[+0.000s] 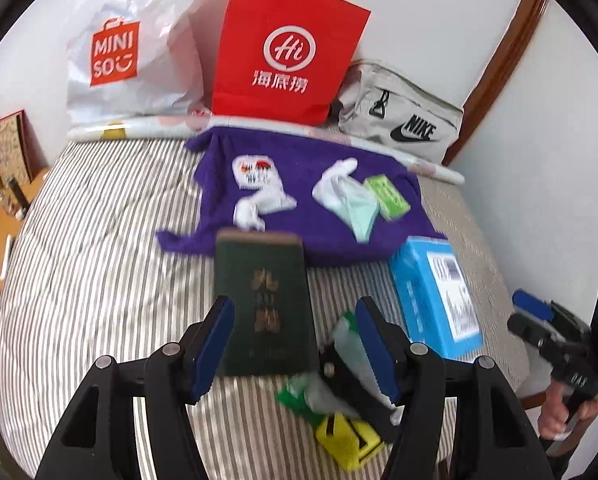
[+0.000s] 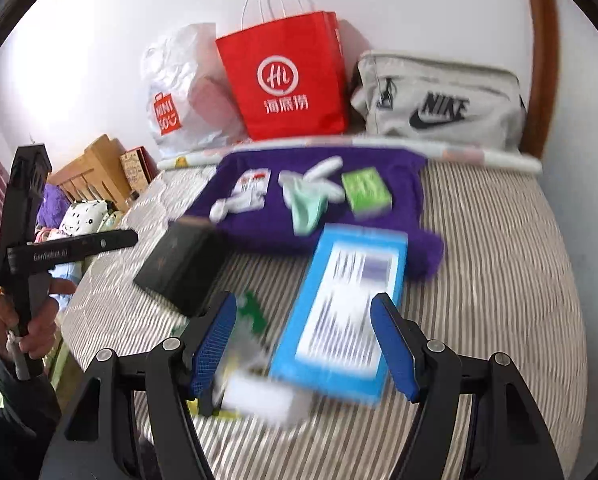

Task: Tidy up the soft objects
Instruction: 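Open both tools to drop the sock and glove onto the purple towel, then grasp the white sponge block with the right tool while the left tool reaches the mesh bag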

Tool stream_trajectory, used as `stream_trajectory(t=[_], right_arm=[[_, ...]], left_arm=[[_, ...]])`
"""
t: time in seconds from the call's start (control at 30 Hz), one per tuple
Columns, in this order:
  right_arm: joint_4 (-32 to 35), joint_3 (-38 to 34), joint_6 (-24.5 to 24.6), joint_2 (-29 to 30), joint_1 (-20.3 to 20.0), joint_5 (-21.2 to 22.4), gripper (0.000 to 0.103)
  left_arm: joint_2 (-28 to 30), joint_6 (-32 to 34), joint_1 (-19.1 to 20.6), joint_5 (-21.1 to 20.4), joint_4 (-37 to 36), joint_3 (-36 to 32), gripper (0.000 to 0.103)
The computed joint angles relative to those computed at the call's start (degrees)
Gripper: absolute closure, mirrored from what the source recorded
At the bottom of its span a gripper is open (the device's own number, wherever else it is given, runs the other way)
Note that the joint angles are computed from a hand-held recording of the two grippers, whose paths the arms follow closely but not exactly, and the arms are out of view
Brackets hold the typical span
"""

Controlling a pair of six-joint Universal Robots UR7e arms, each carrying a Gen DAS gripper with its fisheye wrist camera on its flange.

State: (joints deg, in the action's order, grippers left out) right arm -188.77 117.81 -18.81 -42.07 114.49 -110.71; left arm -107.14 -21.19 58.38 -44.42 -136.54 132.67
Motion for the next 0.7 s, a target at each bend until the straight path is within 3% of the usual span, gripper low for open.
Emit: stream_trajectory(t=[0.2,0.27,0.5,0.6,0.63,0.7], right_arm=[[-7.2,6.8,1.6,1.1,0.1,-1.3,0.034],[-10.6,7.8,1.4,2.8,0.4,-2.1,0.034],[-16.4,7.1,1.7,8.8,1.8,-4.1,0.034],[-20.6,4.8,0.2,12.7,2.9,-8.5,0.034],[-21.4,3.9,-0.4,13.9,3.1,-10.0,0.036],[-21.1,3.2,-1.6,14.8,2.9,-10.6,0.054]], left_arm=[[-6.0,-6.1,-4.4,3.9,5.8,5.9,0.042],[-7.6,-7.4,-4.8,3.6,7.5,7.1,0.042],[-11.4,-10.4,-6.8,5.2,11.6,11.1,0.041],[-10.8,-10.0,-6.1,4.3,11.0,11.6,0.041],[-10.5,-9.4,-5.8,3.7,10.0,11.8,0.041],[-9.5,-8.6,-5.3,2.6,8.1,12.0,0.041]])
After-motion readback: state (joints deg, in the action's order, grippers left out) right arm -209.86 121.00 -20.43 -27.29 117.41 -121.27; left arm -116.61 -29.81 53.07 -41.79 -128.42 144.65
